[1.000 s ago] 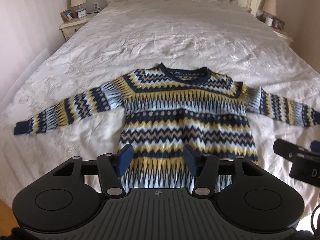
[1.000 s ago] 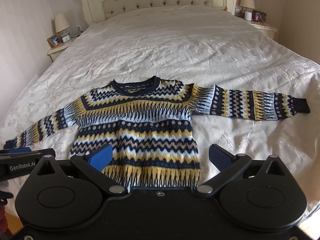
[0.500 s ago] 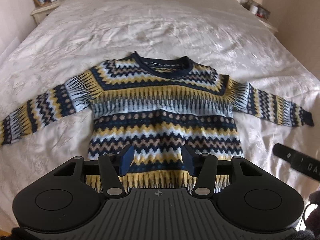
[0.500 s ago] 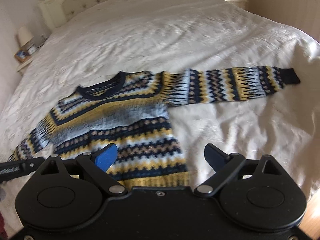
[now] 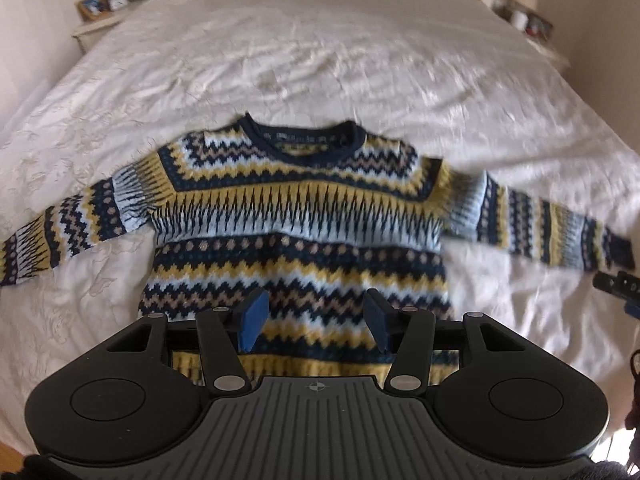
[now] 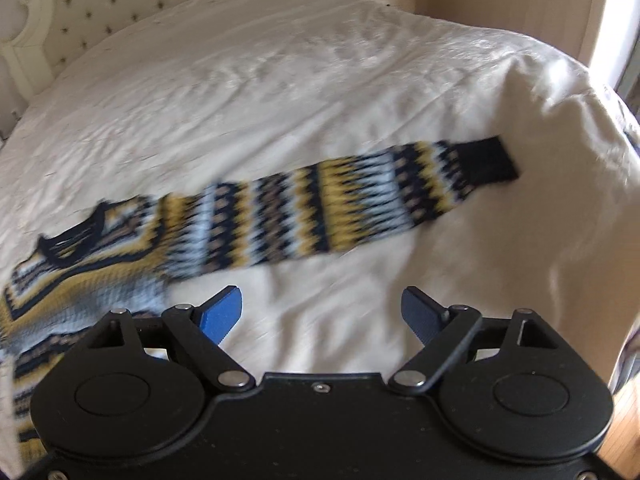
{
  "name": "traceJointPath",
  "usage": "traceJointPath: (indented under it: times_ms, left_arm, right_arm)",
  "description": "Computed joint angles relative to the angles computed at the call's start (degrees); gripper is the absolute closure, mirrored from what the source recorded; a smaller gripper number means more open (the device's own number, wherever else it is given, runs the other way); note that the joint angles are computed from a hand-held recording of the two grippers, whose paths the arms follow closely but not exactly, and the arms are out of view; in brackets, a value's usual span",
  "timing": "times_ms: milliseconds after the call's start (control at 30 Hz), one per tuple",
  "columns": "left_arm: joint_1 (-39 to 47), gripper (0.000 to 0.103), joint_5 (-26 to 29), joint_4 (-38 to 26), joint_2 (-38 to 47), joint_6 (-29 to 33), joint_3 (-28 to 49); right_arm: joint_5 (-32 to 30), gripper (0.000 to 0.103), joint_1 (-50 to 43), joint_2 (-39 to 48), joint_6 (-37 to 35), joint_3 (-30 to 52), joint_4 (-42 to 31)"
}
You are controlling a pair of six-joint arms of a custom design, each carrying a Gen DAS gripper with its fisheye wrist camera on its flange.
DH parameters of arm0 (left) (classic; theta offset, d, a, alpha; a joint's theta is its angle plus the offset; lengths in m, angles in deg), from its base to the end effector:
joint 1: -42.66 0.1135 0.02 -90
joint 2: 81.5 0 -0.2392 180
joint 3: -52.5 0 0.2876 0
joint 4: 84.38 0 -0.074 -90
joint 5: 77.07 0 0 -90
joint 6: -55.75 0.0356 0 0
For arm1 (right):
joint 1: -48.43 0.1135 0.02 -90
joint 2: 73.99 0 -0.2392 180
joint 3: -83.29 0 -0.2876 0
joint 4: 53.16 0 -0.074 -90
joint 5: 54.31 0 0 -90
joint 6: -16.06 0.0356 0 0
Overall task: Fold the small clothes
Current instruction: 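Move the right gripper to the navy sleeve cuff and grasp it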
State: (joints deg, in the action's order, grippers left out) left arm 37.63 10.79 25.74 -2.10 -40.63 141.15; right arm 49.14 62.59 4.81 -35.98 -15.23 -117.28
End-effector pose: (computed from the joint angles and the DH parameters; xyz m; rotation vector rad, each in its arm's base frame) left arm 0.3125 -0.0262 0.2994 -0.0438 2.6275 -0.0196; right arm 0.3053 0.0685 0.2662 0.6110 2.5220 0.0153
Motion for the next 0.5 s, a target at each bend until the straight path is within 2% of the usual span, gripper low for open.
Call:
traceJointPath:
  times_ms: [167,333,500]
  left_arm:
    - [-8.2,0.052,-8.8,-0.3,1.8,-6.5,1.4]
    - [-13.2,0.052,-11.1,-0.2,1.8,-13.5,1.0]
    - [-17.2,0.052,-15.2,-1.5,3.2,-16.5,2.8]
  right_arm:
    - [-4.5,0.016,-12.3,2.6,-8.8,-3.1,6.1]
    - [-9.2,0.016,-22.4,7.4,-13.8,-3.6,10.1]
    - [-13.5,0.016,-29.3,13.1,-15.9,-2.1,13.6]
